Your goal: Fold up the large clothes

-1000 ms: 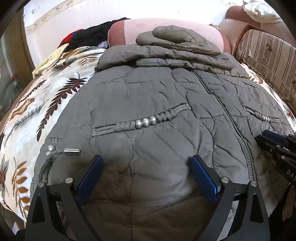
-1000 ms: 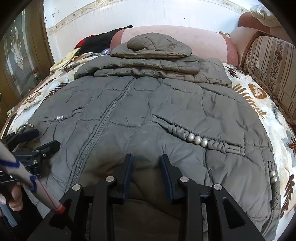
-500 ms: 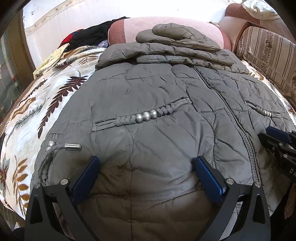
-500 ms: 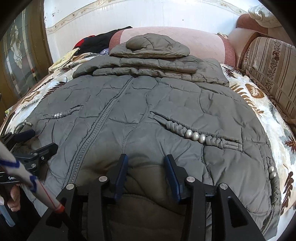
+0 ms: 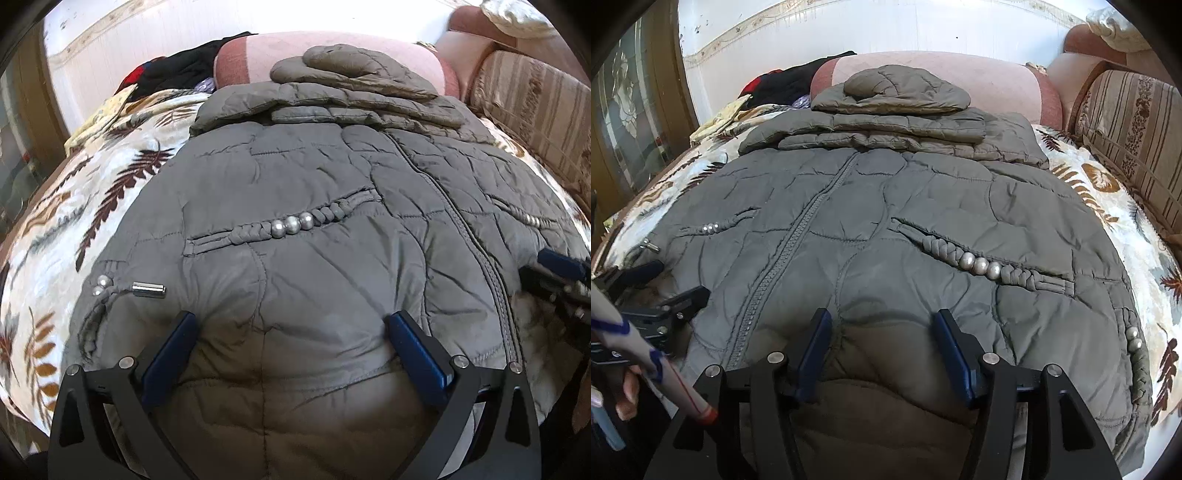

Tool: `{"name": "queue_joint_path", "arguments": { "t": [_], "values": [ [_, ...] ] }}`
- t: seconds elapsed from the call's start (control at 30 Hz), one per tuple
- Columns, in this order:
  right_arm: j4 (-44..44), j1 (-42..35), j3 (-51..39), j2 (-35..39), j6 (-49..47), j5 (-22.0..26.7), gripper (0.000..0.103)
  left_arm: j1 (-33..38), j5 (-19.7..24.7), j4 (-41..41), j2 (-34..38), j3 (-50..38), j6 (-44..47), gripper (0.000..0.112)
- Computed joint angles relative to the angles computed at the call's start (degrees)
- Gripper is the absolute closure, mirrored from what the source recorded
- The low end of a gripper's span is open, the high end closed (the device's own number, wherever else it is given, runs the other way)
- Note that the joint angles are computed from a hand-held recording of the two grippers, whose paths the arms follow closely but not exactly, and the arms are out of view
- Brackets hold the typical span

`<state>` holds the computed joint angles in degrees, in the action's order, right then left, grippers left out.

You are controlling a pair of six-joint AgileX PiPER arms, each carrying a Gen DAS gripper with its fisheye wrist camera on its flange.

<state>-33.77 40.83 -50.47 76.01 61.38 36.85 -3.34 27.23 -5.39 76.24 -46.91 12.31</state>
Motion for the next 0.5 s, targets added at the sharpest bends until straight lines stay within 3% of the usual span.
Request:
{"name": "queue_joint_path", "arguments": {
  "t": [0.1,0.23,0.5],
  "values": [
    [0.4,-0.6,2.0,-4.1,0.8,-0.5,0.041,4.0,2.4,-8.5,-1.2,-0.8,9.6,0.009],
    [0.7,-2.3,5.3,-10.3,3.0,0.0,0.041,10.1,2.7,-15.2,-3.4,-1.0,14.8,0.009],
    [4.9,-7.5,4.8,-14.6,-2.1,1.0,0.042,15.5,-2.1,-11.3,-5.0,-2.9,14.2,0.009]
  ]
}}
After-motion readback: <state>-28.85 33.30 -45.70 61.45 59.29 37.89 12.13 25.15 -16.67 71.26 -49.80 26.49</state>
